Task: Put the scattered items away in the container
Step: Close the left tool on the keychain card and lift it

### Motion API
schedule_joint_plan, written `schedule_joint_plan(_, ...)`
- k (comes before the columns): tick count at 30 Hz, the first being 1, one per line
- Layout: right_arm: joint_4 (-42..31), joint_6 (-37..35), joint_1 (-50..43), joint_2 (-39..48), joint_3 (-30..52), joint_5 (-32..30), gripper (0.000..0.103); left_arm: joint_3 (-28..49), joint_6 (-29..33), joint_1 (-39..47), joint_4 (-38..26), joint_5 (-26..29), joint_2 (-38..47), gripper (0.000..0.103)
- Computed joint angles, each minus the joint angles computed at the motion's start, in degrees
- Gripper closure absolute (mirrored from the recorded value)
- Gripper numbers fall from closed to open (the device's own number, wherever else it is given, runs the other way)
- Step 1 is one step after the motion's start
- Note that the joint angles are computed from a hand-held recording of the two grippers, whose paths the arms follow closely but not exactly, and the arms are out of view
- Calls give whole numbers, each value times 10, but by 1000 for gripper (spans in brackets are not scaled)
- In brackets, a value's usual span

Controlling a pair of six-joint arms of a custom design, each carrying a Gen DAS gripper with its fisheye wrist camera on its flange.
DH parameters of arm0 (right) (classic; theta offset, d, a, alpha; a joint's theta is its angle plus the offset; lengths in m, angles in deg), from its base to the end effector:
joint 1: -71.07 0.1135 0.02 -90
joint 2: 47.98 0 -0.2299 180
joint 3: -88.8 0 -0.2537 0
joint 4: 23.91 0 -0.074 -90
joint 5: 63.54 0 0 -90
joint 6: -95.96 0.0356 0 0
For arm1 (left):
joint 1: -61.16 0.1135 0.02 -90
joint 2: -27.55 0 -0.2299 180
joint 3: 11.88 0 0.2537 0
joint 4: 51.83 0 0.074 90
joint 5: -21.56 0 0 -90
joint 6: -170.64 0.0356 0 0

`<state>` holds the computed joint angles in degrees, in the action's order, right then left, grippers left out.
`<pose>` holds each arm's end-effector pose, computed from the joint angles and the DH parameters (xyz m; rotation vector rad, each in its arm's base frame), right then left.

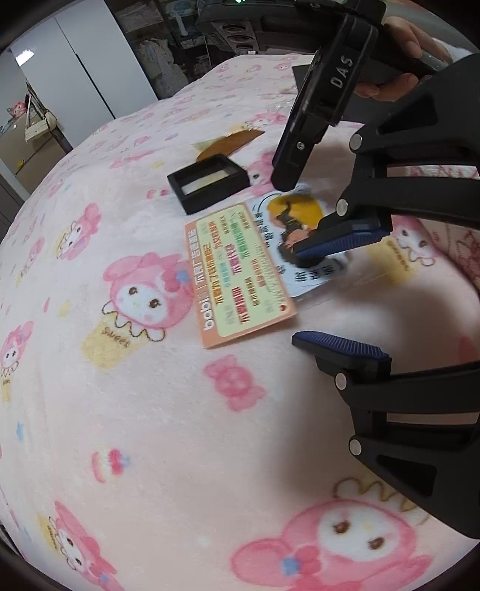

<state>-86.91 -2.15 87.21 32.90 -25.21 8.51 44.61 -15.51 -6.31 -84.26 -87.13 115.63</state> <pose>0.2384 0.0804 0.1698 -0.6601 2.8401 0.4810 0.1161 -0.2502 0.1135 -0.7694 2.5951 -0.5542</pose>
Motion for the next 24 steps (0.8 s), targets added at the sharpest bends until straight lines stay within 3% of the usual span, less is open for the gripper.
schedule_joint_plan(5,-12,5,6,70,32,-51,59,18,22,13,16,9,23,62)
schedule_joint_plan(9,-48,-13,5,45,22,-55,62,30,56,12,15,29,24,61)
schedule_joint_plan(13,-110,-27,-12,8,8,-74,62,36,51,0,14,43,39,60)
schedule_joint_plan(16,-91,-3,18,-39,-14,-22,62,22,19,-5,18,34,31,60)
schedule_joint_plan(19,-55,11,26,-46,-20,-18,62,38,-44,-12,-41,-16,28,60)
schedule_joint_plan(21,-37,17,25,-34,-16,-30,62,57,-32,-4,-57,-16,45,60)
schedule_joint_plan(24,-24,23,40,-1,-4,-29,63,53,-6,11,-14,15,61,64)
